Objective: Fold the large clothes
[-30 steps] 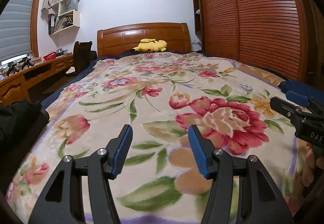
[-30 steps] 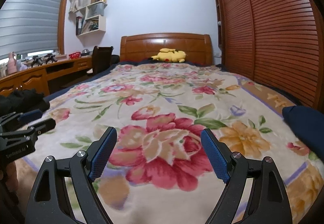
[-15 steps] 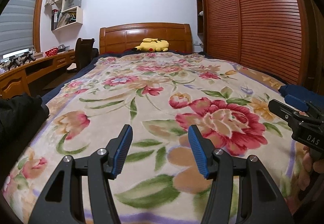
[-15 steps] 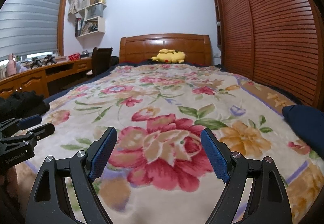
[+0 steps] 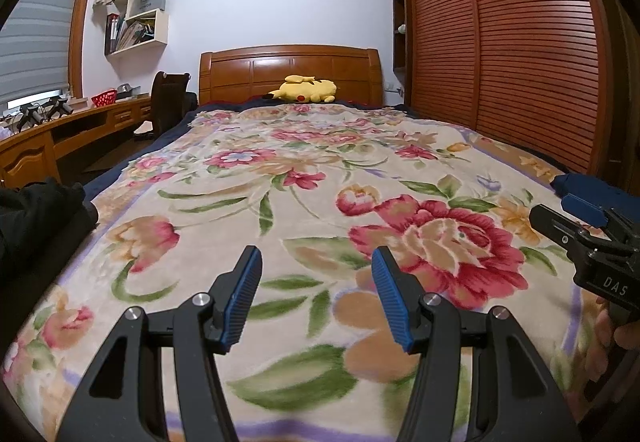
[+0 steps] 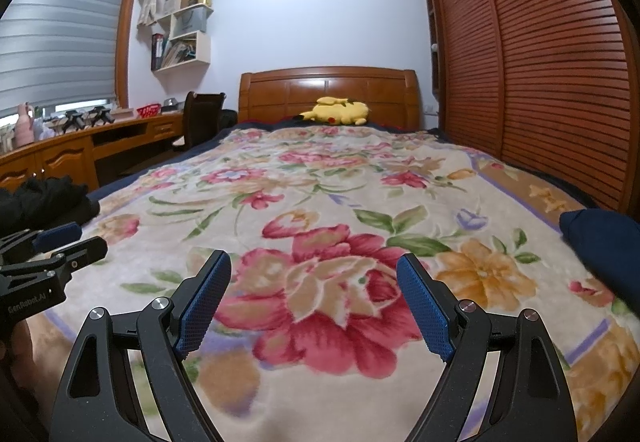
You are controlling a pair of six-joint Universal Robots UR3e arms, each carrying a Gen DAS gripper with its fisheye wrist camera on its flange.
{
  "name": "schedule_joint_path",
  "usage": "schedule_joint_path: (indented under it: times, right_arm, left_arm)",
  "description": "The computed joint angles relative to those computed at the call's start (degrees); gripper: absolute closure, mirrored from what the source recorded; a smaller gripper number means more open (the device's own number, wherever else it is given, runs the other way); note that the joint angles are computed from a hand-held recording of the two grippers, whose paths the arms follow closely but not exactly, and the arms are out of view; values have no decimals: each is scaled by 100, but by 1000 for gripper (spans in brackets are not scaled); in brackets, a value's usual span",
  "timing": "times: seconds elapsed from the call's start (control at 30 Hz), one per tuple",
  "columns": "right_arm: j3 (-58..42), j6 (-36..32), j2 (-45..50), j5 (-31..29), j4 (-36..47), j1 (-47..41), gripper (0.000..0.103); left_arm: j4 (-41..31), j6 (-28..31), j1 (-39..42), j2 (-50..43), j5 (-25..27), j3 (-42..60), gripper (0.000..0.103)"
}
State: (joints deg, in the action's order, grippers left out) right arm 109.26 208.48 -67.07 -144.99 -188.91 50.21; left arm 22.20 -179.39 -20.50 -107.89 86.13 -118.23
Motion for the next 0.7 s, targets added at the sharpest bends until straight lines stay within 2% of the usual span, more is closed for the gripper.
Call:
schedule_joint_path:
  times: [0.7]
  right_arm:
    - [-77, 7, 40, -39, 54, 26, 16]
  left_arm:
    - [19, -20, 24, 29, -43, -40, 46]
